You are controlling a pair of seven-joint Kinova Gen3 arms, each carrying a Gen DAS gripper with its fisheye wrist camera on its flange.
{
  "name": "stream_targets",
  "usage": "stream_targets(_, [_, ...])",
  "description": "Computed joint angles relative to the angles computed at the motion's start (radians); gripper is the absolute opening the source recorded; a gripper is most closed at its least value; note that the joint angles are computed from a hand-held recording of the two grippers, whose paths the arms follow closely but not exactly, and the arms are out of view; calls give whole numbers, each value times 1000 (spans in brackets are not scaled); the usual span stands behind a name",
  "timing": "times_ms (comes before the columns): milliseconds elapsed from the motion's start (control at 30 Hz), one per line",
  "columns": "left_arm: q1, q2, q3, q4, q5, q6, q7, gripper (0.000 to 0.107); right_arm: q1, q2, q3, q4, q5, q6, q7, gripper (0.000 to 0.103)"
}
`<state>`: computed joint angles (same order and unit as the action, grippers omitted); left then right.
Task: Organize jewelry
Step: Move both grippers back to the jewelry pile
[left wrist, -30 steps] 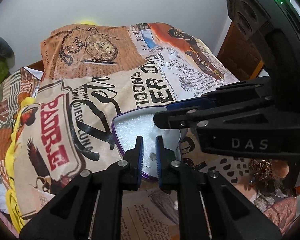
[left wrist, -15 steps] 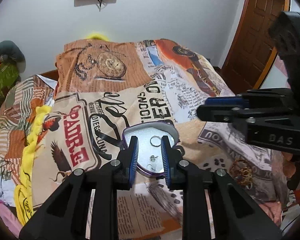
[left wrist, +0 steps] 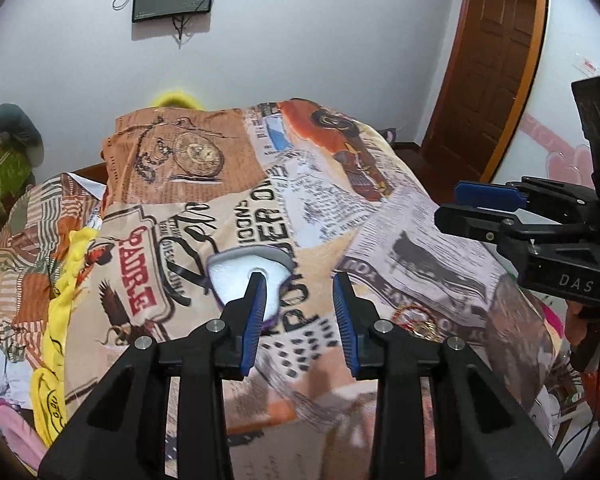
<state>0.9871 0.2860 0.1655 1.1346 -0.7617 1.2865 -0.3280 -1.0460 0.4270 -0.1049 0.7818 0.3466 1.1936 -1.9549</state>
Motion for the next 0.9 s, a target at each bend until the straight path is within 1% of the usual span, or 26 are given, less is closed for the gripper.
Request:
stream_targets(200, [20,34,7,-28,36,-11,-2,35,-8,-84,-6,166,68,-41,-69,40])
stream_targets(400, [32,78,-4,-47,100,-45,-33,35,25,-139,-46,293,103,-54,-124,40])
stream_targets(633, [16,124,-27,-49,188,-91,-68,35,86,-181,-91,399,78,-72,-151,40])
stream_targets(767, [-11,152,-32,-55,247,-116,-121,35,118,-194,-105,444,53,-87,-154,40])
stream_targets(900, [-16,172,-46,-65,269,-132,-158,32,153,-200,-115,472,8,-101,-145,40])
